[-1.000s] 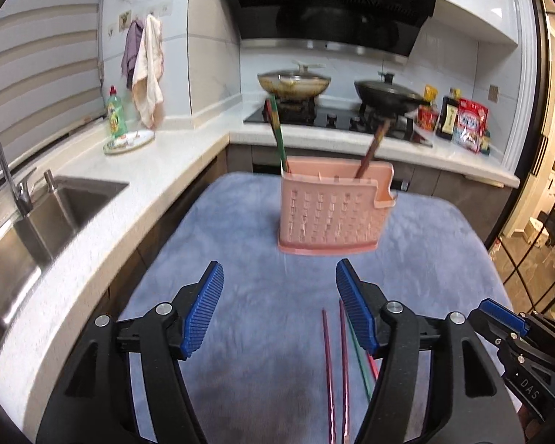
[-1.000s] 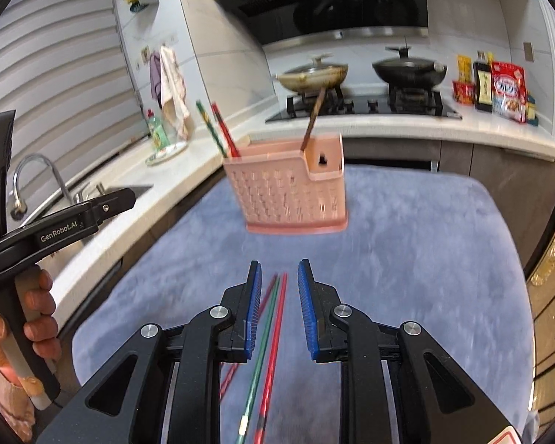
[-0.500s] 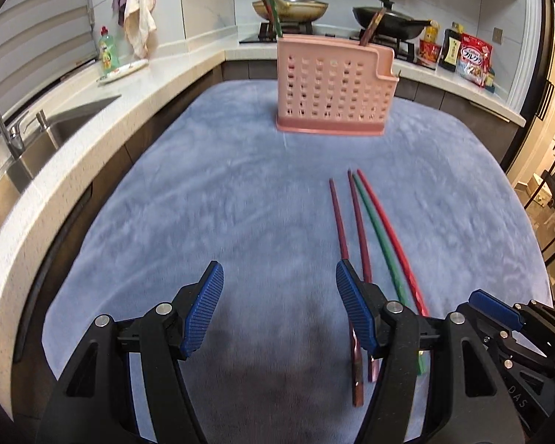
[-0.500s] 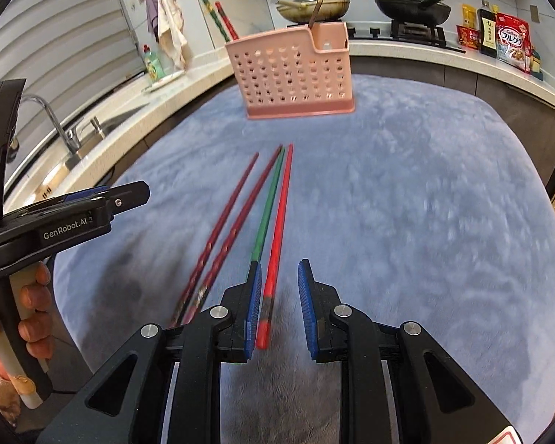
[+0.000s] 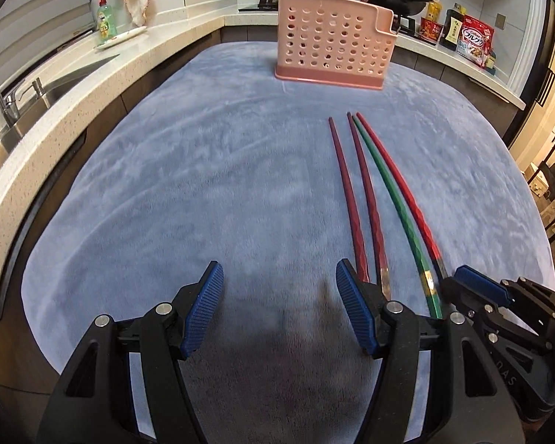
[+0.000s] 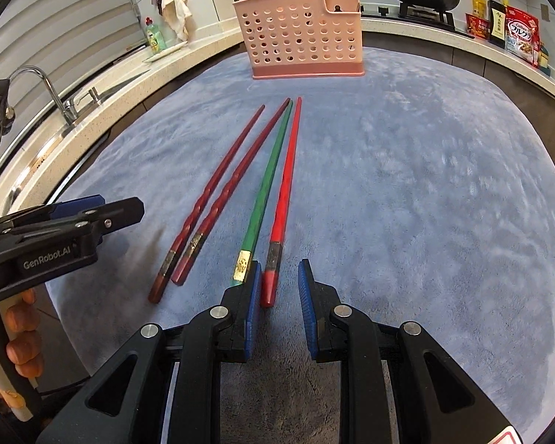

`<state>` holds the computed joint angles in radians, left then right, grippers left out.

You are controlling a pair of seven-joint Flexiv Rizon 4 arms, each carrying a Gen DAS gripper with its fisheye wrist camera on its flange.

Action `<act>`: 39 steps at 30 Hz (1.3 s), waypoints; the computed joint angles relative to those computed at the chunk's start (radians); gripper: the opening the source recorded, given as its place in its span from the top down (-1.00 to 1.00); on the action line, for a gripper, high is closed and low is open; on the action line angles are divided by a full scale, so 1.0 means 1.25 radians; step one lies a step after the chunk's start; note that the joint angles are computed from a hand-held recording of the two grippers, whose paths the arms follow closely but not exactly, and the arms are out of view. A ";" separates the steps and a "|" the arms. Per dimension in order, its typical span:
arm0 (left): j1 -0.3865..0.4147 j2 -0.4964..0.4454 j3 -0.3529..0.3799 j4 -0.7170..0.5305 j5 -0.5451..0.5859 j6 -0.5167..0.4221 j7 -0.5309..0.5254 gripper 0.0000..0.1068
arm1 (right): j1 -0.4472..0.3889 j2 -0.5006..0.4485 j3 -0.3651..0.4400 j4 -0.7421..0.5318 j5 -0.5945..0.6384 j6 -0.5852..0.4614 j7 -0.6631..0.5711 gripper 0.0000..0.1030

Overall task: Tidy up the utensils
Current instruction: 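Grasp a dark red chopstick with the left tool while the right tool grasps a red chopstick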

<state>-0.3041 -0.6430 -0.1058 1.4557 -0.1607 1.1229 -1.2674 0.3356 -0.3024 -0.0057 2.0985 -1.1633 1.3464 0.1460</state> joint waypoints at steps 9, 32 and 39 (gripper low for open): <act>0.016 0.028 -0.030 0.063 -0.024 0.010 0.048 -0.23 | -0.012 0.007 -0.005 0.016 -0.040 0.008 0.044 0.87; -0.014 0.016 -0.001 0.057 0.006 -0.002 0.029 0.13 | -0.046 0.017 0.010 0.032 -0.097 0.025 0.110 0.87; 0.004 0.010 -0.016 0.041 -0.012 -0.021 0.035 0.78 | -0.046 0.018 0.012 0.033 -0.091 0.023 0.106 0.88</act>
